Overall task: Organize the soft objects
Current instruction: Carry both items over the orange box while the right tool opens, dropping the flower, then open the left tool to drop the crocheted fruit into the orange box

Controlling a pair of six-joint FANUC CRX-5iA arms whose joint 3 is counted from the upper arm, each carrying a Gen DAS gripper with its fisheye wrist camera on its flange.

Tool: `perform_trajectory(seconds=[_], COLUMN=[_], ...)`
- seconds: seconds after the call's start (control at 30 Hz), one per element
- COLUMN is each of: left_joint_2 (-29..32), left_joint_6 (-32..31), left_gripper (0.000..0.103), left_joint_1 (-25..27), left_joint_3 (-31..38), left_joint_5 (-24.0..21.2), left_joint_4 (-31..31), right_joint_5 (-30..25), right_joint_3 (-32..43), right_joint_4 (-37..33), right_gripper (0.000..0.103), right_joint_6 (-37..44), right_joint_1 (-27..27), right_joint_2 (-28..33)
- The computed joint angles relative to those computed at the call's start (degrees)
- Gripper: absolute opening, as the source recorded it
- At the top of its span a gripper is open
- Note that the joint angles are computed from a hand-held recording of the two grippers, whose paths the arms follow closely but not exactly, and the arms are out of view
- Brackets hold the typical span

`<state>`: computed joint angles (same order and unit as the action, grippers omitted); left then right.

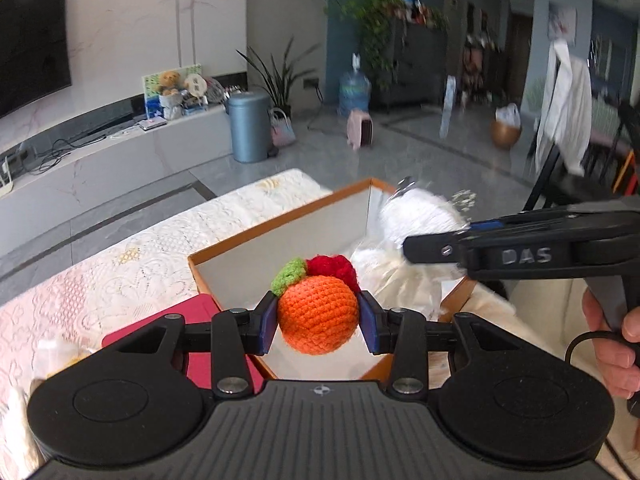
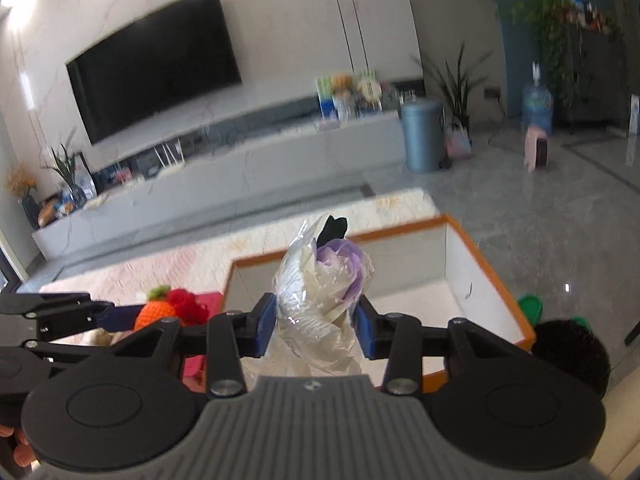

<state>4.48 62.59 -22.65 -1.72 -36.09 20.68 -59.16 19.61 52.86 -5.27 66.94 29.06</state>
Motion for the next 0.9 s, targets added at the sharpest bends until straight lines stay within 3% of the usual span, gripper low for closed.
perform_trajectory(seconds=[0.17, 0.37, 0.53, 0.63, 0.77, 0.9], left_joint_2=[4.5, 9.9, 15.1, 16.3, 16.2, 15.4], left_joint_6=[1.7, 1.2, 1.4, 3.5, 3.8, 5.6], left_gripper=[0.047, 0.048, 0.048, 0.048, 0.051, 0.057], left_joint_1=[-1.2, -1.2, -2.9, -3.2, -3.5, -3.9], left_joint_3=[6.1, 13.6, 22.0, 24.2, 24.7, 23.9], left_joint_5=[-6.6, -16.8, -24.9, -28.2, -29.6, -28.3], left_joint_4=[-6.4, -10.0, -15.2, -17.2, -18.3, -19.5], right_joint_5=[5.0, 4.3, -4.9, -8.5, -9.7, -9.2], right_joint_3=[2.2, 8.7, 19.2, 23.0, 21.4, 19.5], right_joint_4=[-12.0, -29.2, -33.6, -34.8, -33.1, -30.6], right_gripper=[0.042, 0.044, 0.047, 0.057, 0.058, 0.071], right_joint_6=[2.2, 12.4, 21.7, 25.4, 26.5, 25.3], right_joint_1=[-2.8, -6.2, -7.0, -6.9, -6.5, -5.7], right_joint_2=[1.1, 3.3, 8.4, 10.1, 9.3, 8.2])
